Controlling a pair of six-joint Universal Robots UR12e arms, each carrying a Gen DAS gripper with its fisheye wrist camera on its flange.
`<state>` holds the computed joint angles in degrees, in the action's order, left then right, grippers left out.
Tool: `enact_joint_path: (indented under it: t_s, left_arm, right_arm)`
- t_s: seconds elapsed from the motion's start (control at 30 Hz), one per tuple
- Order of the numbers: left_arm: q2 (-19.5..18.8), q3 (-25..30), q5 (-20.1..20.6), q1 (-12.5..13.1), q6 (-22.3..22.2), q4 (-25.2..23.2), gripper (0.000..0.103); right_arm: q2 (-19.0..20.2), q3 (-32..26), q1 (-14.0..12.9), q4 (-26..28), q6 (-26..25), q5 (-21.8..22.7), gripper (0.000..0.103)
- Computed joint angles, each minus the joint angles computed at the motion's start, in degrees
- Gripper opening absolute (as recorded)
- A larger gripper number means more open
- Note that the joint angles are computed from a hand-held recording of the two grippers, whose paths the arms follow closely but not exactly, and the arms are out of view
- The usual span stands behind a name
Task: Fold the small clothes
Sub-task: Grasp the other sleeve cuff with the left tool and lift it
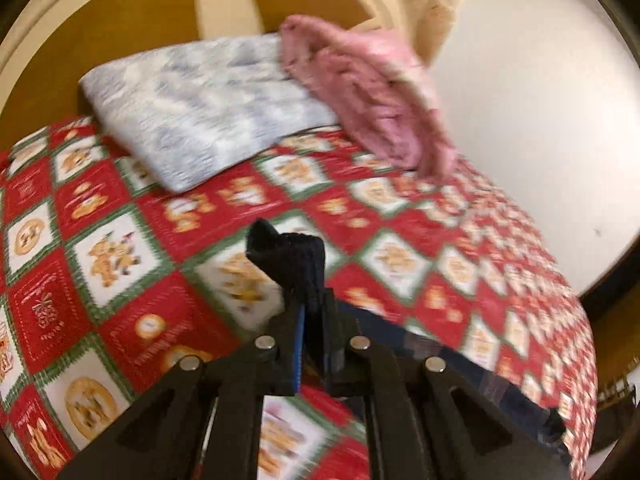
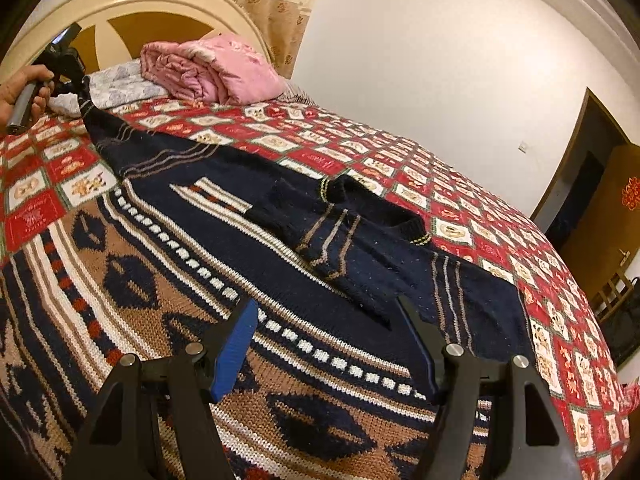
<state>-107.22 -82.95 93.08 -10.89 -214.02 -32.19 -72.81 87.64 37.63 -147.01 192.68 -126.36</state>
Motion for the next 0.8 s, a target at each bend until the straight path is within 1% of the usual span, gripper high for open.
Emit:
enact_joint_path:
  t_s: [0.1,0.2,0.37,0.43,0.6,0.67,0.8]
  left_arm:
    - [0.0,1.0,-1.6,-1.6,1.7,2.1,0.007]
    - [0.0,2.1,-4.2,-3.6,3.3,4.1,0.007]
    - [-1.0,4.4,-8.2,-6.8,5.0,5.8,0.007]
    - [-1.8,5.6,-9.2,-8.6,6.6,6.1,0.007]
    - [-3.9,8.3,-13.9,-12.6,8.2,4.4,0.007]
    - [-5.1,9.4,-15.9,-14.0,8.0,3.6,0.007]
    - [-7.7,11.9,-17.9,-16.8,7.2,1.4,0.007]
  right_arm:
    - [-0.7,0.8,0.0,-1.3,1.1,0.0,0.069]
    - [-1.6,1.8,0.0,-2.6,1.9,0.0,0.069]
    - [-3.4,4.1,-0.1,-4.6,2.8,-0.7,0.069]
    - [-4.4,5.3,-0.3,-5.1,3.9,-0.8,0.069]
    - [-6.4,8.0,-1.0,-6.2,7.4,-0.3,0.069]
    - [-7.1,9.0,-1.3,-6.5,8.9,0.1,0.069]
    - [-8.6,10.9,-1.7,-7.3,11.1,1.1,0.069]
